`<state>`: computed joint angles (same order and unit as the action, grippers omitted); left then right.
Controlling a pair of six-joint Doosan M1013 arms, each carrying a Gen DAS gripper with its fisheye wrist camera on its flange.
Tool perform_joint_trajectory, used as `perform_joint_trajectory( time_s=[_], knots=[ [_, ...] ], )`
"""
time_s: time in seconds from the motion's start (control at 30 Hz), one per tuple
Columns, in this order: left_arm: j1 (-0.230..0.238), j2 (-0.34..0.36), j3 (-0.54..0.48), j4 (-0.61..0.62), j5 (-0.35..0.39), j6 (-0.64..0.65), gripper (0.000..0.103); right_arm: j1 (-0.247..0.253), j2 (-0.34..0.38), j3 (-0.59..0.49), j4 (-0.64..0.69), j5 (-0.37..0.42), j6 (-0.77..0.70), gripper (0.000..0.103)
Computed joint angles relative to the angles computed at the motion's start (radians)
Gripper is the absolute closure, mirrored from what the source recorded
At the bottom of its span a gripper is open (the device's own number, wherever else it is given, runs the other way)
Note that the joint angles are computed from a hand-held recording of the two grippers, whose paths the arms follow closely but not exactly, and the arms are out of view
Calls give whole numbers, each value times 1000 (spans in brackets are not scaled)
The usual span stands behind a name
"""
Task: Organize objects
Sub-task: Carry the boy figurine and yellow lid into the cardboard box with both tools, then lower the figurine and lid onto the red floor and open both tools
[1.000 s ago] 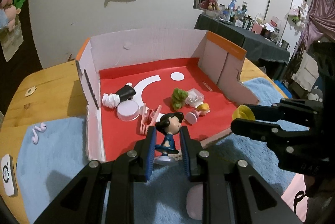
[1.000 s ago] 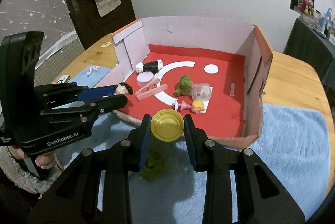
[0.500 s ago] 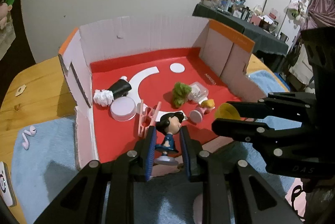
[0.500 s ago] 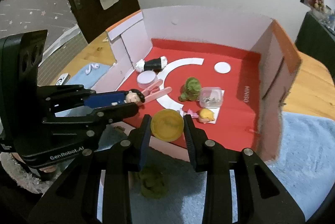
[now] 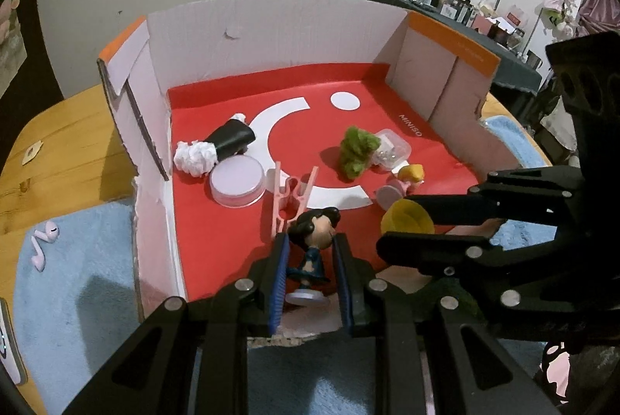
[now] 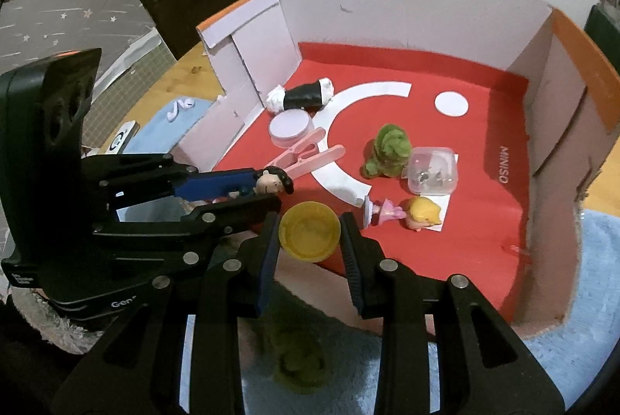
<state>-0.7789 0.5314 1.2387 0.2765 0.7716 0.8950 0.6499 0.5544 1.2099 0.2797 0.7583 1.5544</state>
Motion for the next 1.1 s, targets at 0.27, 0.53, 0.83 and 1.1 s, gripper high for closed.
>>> perform_joint_trajectory(
  time_s=[0.27,0.53,0.83,1.1],
  knots=[
    [9,13,-16,-25,10,0,79,-9,13,-14,-34,16,41,73],
    [12,29,-36,-15,19,-7,79,-11,14,-11,-129,4,116,73],
    [16,47,-59,12,29,-36,79,-11,13,-8,-241,-8,199,73],
    [15,59,-76,38,39,-55,79,-8,22,-18,-263,-1,208,73]
  ],
)
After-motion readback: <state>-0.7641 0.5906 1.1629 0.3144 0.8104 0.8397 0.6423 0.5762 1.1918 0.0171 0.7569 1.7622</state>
